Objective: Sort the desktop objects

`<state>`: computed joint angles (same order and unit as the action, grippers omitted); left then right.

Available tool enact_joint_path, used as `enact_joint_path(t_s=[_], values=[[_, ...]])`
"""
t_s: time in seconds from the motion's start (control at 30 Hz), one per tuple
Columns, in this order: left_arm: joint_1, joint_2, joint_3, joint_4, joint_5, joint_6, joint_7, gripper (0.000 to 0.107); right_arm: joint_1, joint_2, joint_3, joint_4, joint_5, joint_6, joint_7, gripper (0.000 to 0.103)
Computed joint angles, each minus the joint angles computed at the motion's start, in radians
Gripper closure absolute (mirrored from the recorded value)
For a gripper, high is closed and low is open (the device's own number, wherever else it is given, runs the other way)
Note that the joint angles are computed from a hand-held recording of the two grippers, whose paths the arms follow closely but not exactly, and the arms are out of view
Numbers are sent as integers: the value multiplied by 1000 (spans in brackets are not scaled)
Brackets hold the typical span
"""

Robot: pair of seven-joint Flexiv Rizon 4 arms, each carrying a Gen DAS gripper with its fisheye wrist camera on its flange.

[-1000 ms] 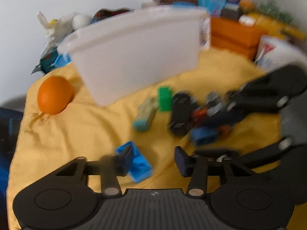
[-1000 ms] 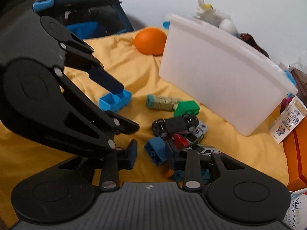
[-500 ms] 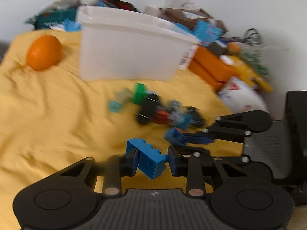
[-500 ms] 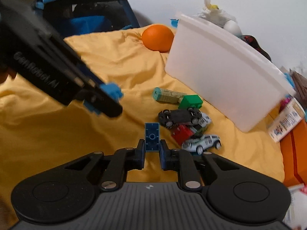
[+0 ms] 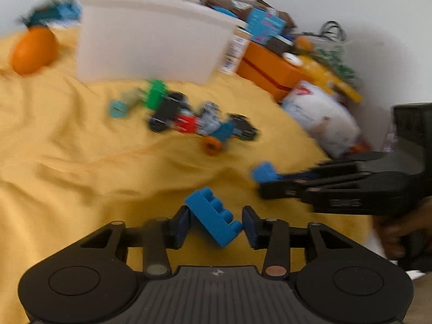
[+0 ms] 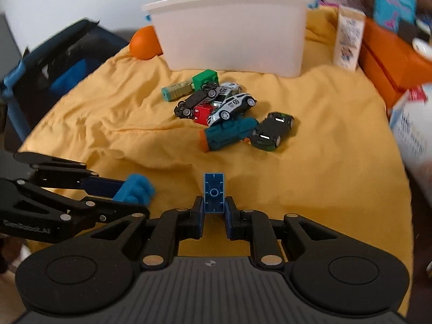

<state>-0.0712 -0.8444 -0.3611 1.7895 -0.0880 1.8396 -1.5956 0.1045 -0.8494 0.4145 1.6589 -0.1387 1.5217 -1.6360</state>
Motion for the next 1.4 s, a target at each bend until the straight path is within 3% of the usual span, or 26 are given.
enact_joint_path(t_s=[0.1,0.2,0.27,0.37,0.53,0.67,0.77,0.87,1.03,1.1,1.17,1.23,1.4], values=[[-36,30,59,19,-14,19,-7,59,-46,-8,64,-9,21,-28,-10,85],[-69,46,101,27,-22,35,-7,58,-173,-70,248,-79,83,-158,-73,85],[-91,58,128,33,-27,26,1,57,-199,-96,294,-116,126,-218,-106,85],[-140,76,180,35,-35,19,26,57,-153,-82,239,-104,135,-165,-139,84],[-222,86,248,15,-53,-1,80,56,1,-14,20,-17,96,36,-142,68],[-316,84,342,-22,-114,-65,94,56,78,18,-94,46,46,162,-105,65],[-334,73,361,-43,-134,-96,91,56,82,23,-103,95,-38,270,-157,68],[-354,61,390,-54,-134,-99,90,56,130,29,-166,130,-123,314,-204,73],[-346,59,385,-56,-135,-95,89,56,331,15,-410,139,-120,350,-196,73],[-351,59,390,-58,-135,-98,90,56,371,-3,-465,128,-107,361,-187,71],[-346,59,383,-58,-133,-97,93,56,367,-14,-470,109,-112,349,-176,75],[-333,59,368,-57,-129,-92,95,56,319,-17,-420,93,-136,323,-154,84],[-331,59,364,-53,-128,-86,100,56,280,-19,-382,86,-159,307,-109,85]])
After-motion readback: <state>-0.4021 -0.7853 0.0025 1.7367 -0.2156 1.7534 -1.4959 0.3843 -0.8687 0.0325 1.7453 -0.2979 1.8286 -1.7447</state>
